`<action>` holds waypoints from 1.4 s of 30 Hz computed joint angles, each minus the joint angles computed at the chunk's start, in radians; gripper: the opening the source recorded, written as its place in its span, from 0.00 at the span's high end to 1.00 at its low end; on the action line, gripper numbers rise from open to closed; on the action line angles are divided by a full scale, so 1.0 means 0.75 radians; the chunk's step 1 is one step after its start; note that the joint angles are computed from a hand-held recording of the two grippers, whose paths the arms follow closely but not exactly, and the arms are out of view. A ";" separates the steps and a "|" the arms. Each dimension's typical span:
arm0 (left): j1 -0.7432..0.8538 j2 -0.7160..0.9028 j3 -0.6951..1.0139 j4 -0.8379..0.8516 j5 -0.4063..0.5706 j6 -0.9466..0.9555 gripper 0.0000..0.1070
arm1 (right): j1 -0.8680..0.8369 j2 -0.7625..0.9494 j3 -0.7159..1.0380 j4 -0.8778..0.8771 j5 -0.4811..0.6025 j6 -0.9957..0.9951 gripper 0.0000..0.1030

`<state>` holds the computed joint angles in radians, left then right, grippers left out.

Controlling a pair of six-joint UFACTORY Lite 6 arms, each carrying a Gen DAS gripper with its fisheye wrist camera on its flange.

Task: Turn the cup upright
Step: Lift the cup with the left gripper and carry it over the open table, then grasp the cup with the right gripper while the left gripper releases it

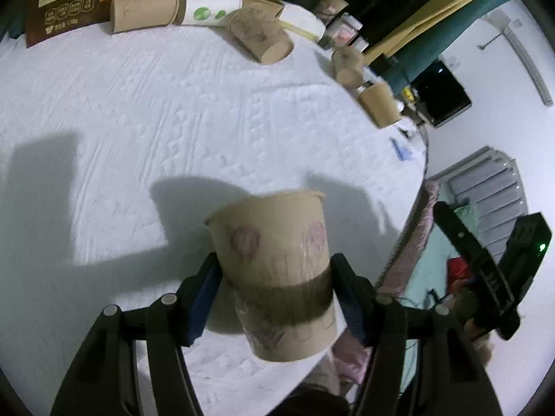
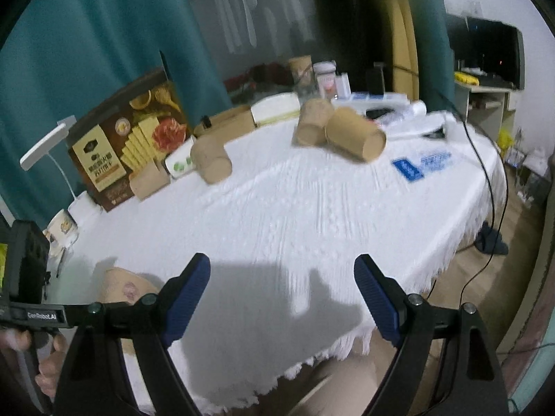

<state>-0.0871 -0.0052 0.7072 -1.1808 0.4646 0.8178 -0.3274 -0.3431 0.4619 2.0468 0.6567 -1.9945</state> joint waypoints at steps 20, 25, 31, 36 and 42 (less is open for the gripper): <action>0.057 -0.450 -0.180 0.148 -0.005 -0.125 0.21 | 0.137 0.059 0.201 -0.388 -0.166 0.165 0.19; 0.151 -0.787 -0.333 0.547 -0.083 -0.354 0.21 | 0.235 0.134 0.524 -1.075 -0.079 0.752 0.19; 0.464 -0.985 -0.500 0.562 -0.027 -0.044 0.21 | 0.520 0.394 0.979 -1.672 0.147 1.386 0.19; 0.874 -1.035 -0.573 0.316 0.203 0.453 0.21 | 0.702 0.690 1.320 -1.903 0.333 1.726 0.19; 1.205 -1.006 -0.602 0.179 0.453 0.791 0.21 | 0.769 0.948 1.611 -2.032 0.450 1.916 0.19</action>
